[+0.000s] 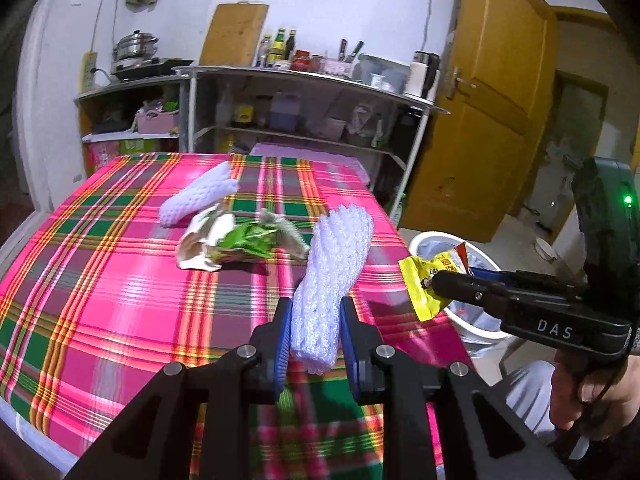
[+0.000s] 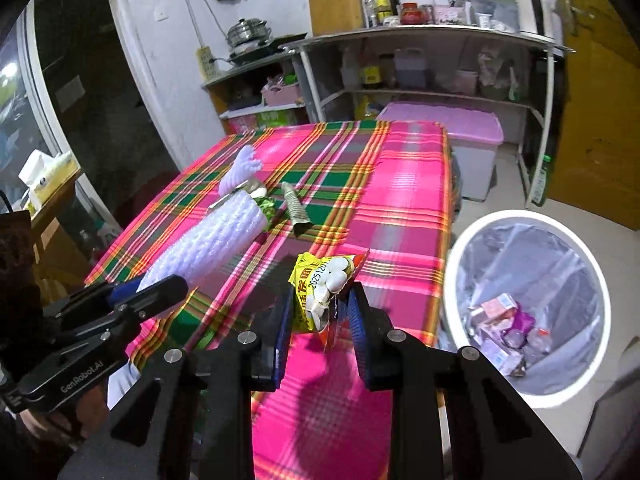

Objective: Collect trash
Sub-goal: 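Carry foam net and snack bag over the bin and open both grippers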

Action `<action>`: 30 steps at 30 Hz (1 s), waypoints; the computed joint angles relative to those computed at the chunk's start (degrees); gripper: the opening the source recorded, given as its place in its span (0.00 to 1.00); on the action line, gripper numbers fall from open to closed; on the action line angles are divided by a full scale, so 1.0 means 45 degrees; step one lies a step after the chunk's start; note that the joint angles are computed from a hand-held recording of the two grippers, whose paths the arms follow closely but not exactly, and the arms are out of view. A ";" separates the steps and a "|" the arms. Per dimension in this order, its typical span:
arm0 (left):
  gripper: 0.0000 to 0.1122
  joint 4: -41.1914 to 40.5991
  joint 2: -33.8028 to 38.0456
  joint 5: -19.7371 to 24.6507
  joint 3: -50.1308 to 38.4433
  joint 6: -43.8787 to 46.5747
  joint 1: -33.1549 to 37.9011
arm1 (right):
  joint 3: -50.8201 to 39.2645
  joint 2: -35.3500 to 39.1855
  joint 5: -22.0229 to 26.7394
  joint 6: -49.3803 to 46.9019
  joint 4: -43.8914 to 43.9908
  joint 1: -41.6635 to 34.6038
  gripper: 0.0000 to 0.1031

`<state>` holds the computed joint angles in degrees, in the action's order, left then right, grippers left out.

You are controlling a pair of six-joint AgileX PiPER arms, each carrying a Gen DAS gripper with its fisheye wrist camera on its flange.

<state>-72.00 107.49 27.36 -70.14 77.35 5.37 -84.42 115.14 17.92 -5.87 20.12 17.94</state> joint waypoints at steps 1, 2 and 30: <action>0.21 -0.0014 -0.0094 -0.0020 0.0086 0.0025 -0.0110 | 0.0229 -0.0160 -0.0121 -0.0039 0.0064 -0.0040 0.27; 0.21 -0.0047 -0.0202 -0.0035 0.0197 0.0069 -0.0189 | 0.0510 -0.0346 -0.0268 -0.0143 0.0190 -0.0088 0.27; 0.21 0.2003 -0.0270 -0.0556 -0.0535 -0.2372 -0.2771 | 0.4035 -0.2627 -0.1716 -0.5029 0.5147 -0.2007 0.27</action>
